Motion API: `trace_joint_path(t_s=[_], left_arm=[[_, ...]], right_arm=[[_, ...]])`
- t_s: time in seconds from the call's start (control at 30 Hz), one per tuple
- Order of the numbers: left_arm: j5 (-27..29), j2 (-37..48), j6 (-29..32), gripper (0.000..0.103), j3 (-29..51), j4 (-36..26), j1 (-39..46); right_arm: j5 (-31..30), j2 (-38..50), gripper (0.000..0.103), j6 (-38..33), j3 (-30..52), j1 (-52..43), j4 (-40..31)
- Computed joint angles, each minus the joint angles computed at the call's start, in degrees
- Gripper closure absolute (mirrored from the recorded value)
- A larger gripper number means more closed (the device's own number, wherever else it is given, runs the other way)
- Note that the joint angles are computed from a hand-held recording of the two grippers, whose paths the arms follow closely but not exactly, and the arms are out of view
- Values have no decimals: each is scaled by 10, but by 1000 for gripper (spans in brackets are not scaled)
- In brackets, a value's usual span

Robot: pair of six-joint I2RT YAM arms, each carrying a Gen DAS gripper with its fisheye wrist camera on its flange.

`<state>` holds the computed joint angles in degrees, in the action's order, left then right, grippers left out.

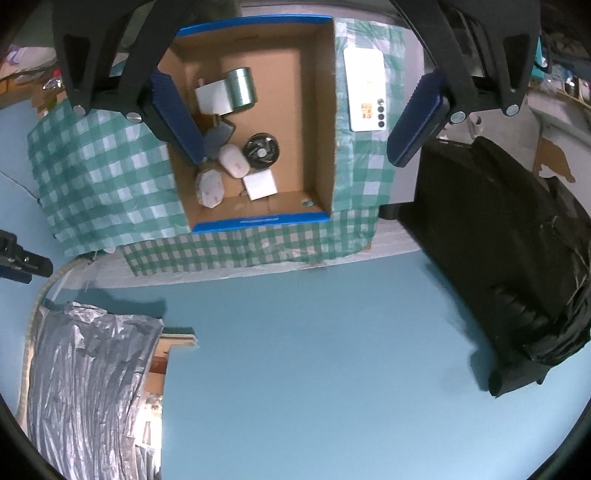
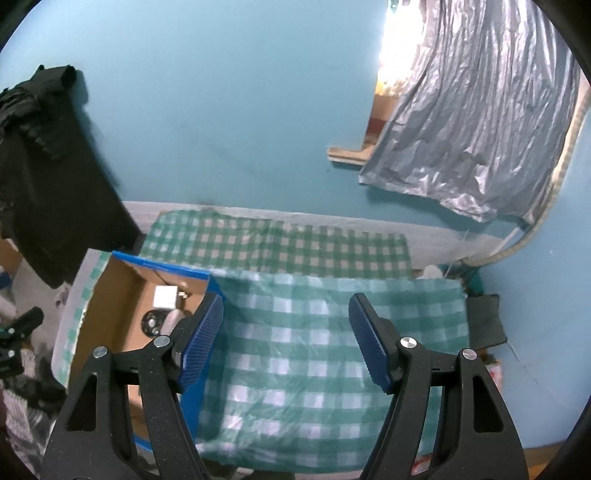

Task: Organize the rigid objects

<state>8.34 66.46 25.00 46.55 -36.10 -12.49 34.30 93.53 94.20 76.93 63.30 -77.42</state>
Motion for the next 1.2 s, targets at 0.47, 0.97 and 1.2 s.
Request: trace_joint_path(t_s=[0.47, 0.97, 1.2], left_arm=[[19, -12, -47, 2, 22, -47, -11], [5, -25, -61, 2, 25, -56, -32], [-4, -30, -61, 2, 19, -56, -36]], right_arm=[[2, -32, 33, 32, -23, 19, -26], [4, -48, 33, 8, -34, 16, -14], [5, -51, 33, 3, -36, 16, -10]])
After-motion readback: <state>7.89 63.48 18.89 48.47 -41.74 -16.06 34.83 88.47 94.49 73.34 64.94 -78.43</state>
